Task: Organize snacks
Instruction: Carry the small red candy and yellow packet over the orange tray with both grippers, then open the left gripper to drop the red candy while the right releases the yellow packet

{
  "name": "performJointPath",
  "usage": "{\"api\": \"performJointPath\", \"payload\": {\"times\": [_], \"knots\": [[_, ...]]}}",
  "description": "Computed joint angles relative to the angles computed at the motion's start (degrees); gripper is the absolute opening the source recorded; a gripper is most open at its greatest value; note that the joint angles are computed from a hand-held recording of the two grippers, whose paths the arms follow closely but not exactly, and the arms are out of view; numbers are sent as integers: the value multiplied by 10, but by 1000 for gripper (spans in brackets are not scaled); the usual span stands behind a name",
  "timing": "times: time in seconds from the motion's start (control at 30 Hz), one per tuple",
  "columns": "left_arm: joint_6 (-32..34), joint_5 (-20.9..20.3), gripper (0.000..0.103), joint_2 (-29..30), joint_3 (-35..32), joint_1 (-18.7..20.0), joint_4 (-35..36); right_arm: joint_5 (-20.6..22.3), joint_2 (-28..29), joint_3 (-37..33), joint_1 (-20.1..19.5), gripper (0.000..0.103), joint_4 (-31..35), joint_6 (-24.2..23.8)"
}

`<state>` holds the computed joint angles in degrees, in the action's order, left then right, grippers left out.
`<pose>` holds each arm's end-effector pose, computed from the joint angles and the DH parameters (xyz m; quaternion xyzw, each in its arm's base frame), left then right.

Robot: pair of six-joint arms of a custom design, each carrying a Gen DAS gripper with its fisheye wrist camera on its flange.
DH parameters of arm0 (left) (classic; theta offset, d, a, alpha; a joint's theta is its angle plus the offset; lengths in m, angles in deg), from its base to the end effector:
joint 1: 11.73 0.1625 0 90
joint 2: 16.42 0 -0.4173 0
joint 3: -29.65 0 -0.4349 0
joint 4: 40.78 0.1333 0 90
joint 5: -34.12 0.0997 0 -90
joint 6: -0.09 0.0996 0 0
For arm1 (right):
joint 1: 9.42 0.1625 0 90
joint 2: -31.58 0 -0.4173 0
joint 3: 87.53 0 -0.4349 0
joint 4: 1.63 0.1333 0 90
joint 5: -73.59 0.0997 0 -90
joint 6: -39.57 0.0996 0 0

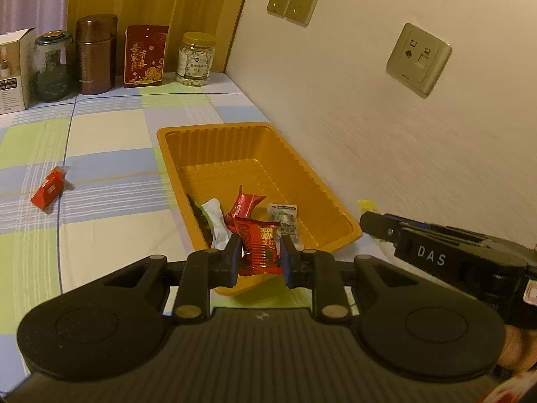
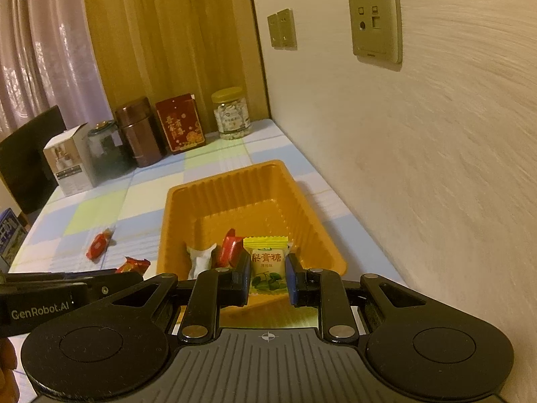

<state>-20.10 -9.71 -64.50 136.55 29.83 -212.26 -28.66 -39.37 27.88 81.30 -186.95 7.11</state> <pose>-0.3297 -0.5665 0.0757 0.1454 0.8935 -0.3660 0.2157 0.1195 -0.5836 0.2682 0.2125 -0.8737 0.3843 0.2094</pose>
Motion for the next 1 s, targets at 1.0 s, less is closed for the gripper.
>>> {"api": "performJointPath", "payload": {"times": [1.0], "knots": [[43,-16,21,75,-111,66,16,-1,96,-120,-5,22,49,-18]]}}
